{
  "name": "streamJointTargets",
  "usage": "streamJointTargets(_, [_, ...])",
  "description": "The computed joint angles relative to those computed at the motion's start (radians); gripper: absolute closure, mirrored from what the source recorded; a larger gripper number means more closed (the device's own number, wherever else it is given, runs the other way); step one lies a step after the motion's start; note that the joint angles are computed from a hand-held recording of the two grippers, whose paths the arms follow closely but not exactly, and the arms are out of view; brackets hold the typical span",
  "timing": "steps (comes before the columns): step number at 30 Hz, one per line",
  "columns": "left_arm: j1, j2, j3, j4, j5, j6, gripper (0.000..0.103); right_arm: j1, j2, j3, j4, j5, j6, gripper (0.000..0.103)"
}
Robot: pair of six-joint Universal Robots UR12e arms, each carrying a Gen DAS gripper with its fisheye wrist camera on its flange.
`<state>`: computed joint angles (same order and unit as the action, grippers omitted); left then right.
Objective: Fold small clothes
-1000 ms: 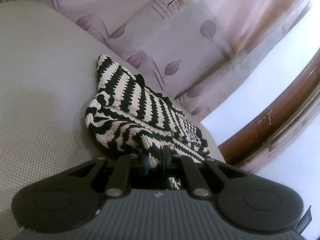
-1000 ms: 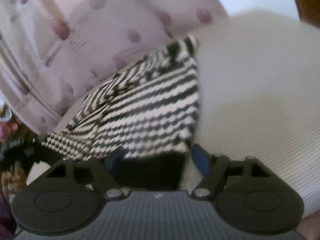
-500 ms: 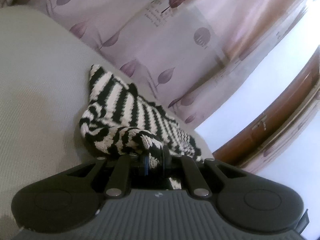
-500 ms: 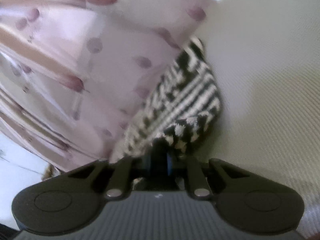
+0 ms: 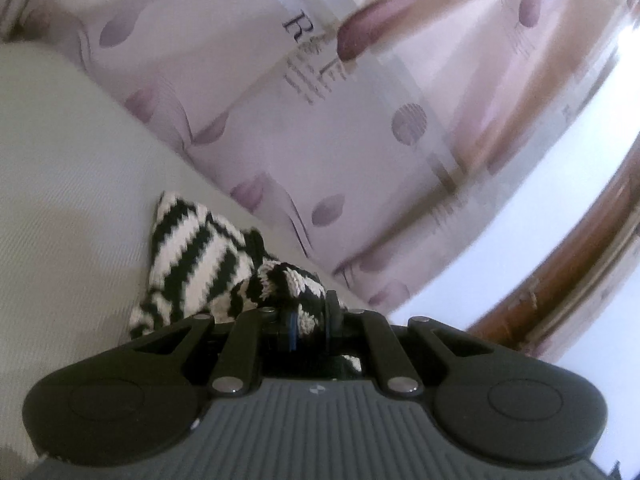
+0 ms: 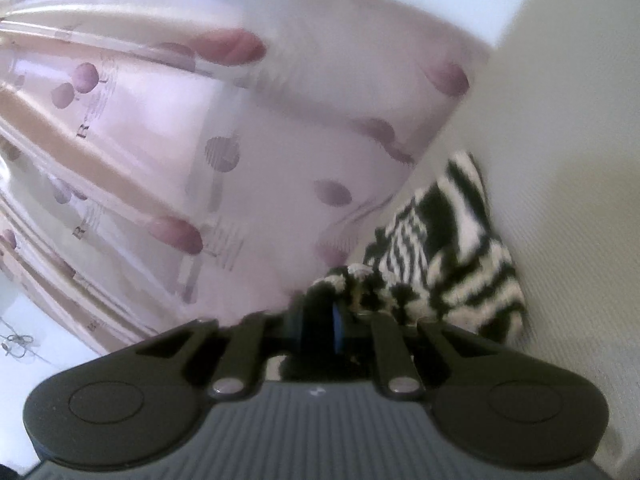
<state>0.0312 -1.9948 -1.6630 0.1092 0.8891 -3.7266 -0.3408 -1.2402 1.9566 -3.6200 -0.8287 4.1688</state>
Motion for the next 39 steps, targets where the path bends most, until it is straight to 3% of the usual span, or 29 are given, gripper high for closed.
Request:
streamJointTargets(4, [-0.015,-0.048,0.069,0.016,0.064,-0.040,0.092,0.010,0.055,-0.075,0.004,-0.025,0.009,0.089])
streamJointTargets(8, [-0.034,-0.101,0.145,-0.004,0.131,-0.029,0.092,0.019,0.112,-0.150,0.033,-0.064,0.005,0.089])
streamJointTargets(14, [-0.063,-0.178,0.247,-0.089,0.237,0.018,0.092,0.032,0.197,-0.234,0.092,-0.149,0.050,0.090])
streamJointTargets(18, [-0.064,-0.211,0.287,-0.148,0.241,0.051,0.091,0.034,0.234,-0.260,0.114,-0.201,0.075,0.089])
streamJointTargets(21, [-0.061,-0.219,0.295,-0.172,0.233,0.074,0.078,0.038,0.234,-0.262,0.138,-0.232,0.044,0.087])
streamJointTargets(23, [-0.055,-0.222,0.295,-0.177,0.210,0.070,0.057,0.039,0.229,-0.254,0.099,-0.235,0.031,0.087])
streamJointTargets(24, [-0.052,-0.225,0.293,-0.160,0.192,0.051,0.041,0.039,0.224,-0.248,0.076,-0.237,0.025,0.087])
streamJointTargets(25, [-0.051,-0.226,0.285,-0.112,0.197,0.018,0.021,0.041,0.211,-0.240,0.081,-0.244,-0.010,0.087])
streamJointTargets(27, [-0.058,-0.224,0.273,-0.034,0.263,-0.033,0.002,0.044,0.179,-0.227,0.124,-0.236,-0.124,0.087])
streamJointTargets(29, [-0.055,-0.227,0.270,0.028,0.275,-0.070,0.000,0.051,0.147,-0.222,0.211,-0.195,-0.271,0.087])
streamJointTargets(31, [-0.052,-0.220,0.276,0.008,0.265,-0.046,0.001,0.063,0.119,-0.228,0.349,-0.163,-0.443,0.087])
streamJointTargets(34, [-0.047,-0.202,0.256,0.004,0.258,-0.024,0.001,0.095,0.099,-0.260,0.547,-0.181,-0.668,0.087])
streamJointTargets(39, [-0.047,-0.161,0.205,-0.041,0.288,0.083,0.001,0.132,0.145,-0.378,0.752,-0.206,-0.823,0.084])
